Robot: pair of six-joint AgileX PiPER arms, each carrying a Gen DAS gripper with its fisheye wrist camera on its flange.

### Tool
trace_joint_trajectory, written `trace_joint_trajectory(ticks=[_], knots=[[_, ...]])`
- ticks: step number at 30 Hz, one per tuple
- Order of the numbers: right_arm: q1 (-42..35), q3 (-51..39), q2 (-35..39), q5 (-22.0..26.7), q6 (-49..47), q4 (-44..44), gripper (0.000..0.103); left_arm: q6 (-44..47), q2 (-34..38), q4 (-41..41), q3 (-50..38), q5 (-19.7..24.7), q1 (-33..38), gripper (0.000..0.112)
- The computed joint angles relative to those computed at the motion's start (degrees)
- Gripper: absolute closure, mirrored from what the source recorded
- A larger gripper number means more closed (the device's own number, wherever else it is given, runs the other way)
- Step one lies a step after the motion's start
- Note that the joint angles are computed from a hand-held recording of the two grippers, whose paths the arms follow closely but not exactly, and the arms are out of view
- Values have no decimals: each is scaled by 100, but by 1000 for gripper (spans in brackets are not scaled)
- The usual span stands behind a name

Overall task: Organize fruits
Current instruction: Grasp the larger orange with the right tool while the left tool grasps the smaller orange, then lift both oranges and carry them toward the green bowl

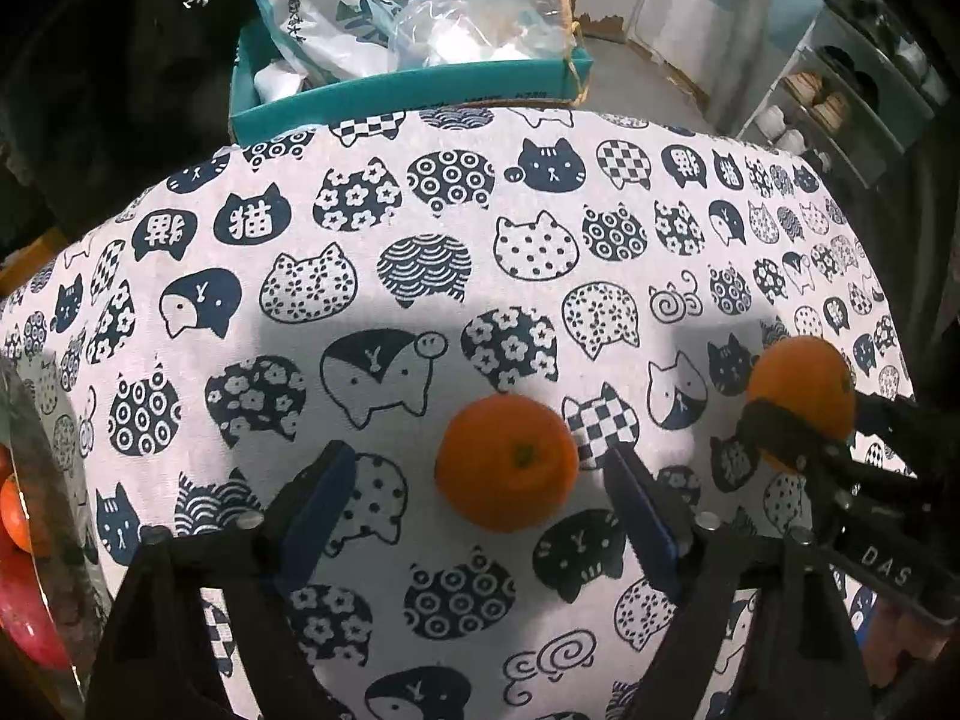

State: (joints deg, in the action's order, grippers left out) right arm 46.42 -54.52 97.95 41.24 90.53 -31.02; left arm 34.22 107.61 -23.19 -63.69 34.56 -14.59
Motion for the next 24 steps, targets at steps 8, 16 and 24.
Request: trace_joint_trajectory(ticks=[8,16,24], knots=[[32,-75,-8,137,-39,-41,40,279,97,-235,-88,164,-13,67],[194,-427,-68,708,-236,-108,40,311,-392,-145,244,-137,-74,68],[491,-951,-231,1508,-316,-304,40,487,-1069,-281,360,-19,174,68]])
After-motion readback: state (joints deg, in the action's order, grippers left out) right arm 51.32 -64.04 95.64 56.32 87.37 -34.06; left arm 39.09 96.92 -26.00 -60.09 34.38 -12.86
